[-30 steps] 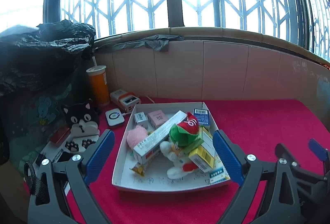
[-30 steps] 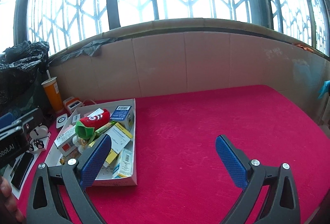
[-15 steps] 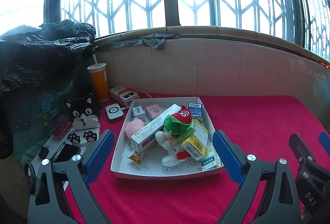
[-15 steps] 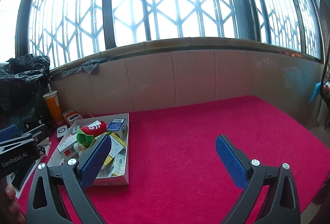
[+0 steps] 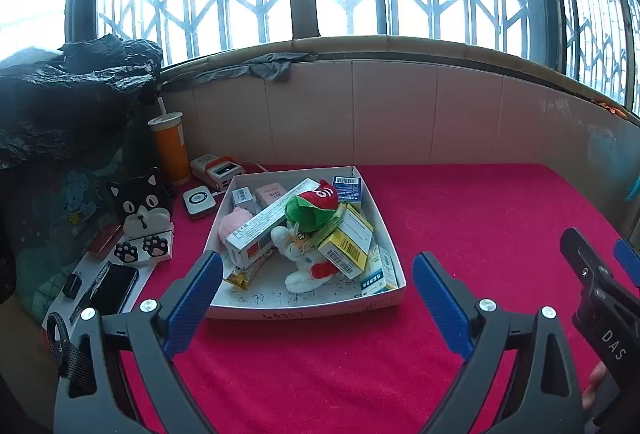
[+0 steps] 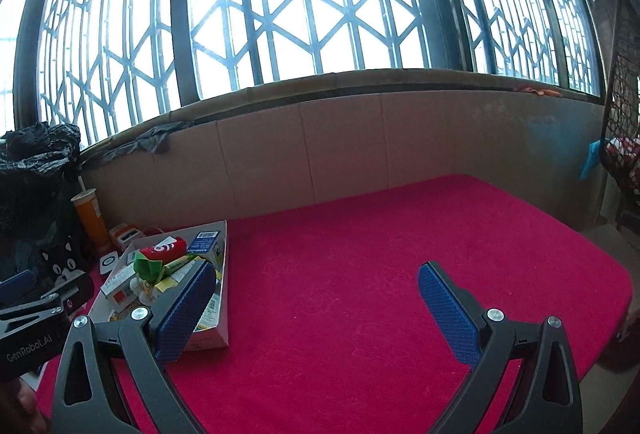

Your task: Organize objects

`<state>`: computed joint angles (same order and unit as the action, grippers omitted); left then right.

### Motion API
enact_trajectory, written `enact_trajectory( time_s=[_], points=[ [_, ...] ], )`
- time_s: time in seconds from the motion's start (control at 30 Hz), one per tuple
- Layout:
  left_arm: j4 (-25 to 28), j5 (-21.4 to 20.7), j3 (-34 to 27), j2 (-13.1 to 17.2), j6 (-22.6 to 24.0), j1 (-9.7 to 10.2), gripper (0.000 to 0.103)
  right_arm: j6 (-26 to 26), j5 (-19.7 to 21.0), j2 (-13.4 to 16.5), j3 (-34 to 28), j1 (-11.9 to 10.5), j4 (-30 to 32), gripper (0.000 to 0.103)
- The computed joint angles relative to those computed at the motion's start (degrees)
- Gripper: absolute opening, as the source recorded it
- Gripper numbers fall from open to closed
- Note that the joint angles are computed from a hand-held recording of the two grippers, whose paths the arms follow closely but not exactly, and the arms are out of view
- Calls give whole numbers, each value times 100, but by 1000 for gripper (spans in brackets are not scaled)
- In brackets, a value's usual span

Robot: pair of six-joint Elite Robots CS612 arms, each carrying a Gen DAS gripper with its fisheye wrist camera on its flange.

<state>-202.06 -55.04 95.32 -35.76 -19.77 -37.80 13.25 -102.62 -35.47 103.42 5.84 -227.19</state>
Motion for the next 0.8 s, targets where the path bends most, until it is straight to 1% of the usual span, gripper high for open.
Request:
enact_trajectory(
  time_s=[0.17, 0.57, 0.8],
  points=[
    [-74, 61, 16, 2, -6, -1, 95, 35, 34, -2, 12, -14, 67, 103],
    [191, -68, 6, -21, -256, 58, 95, -17, 15, 22, -8, 10, 131, 103],
    [251, -121, -17, -8, -268, 67, 95, 7, 55, 22, -16, 1, 224, 103]
  ],
)
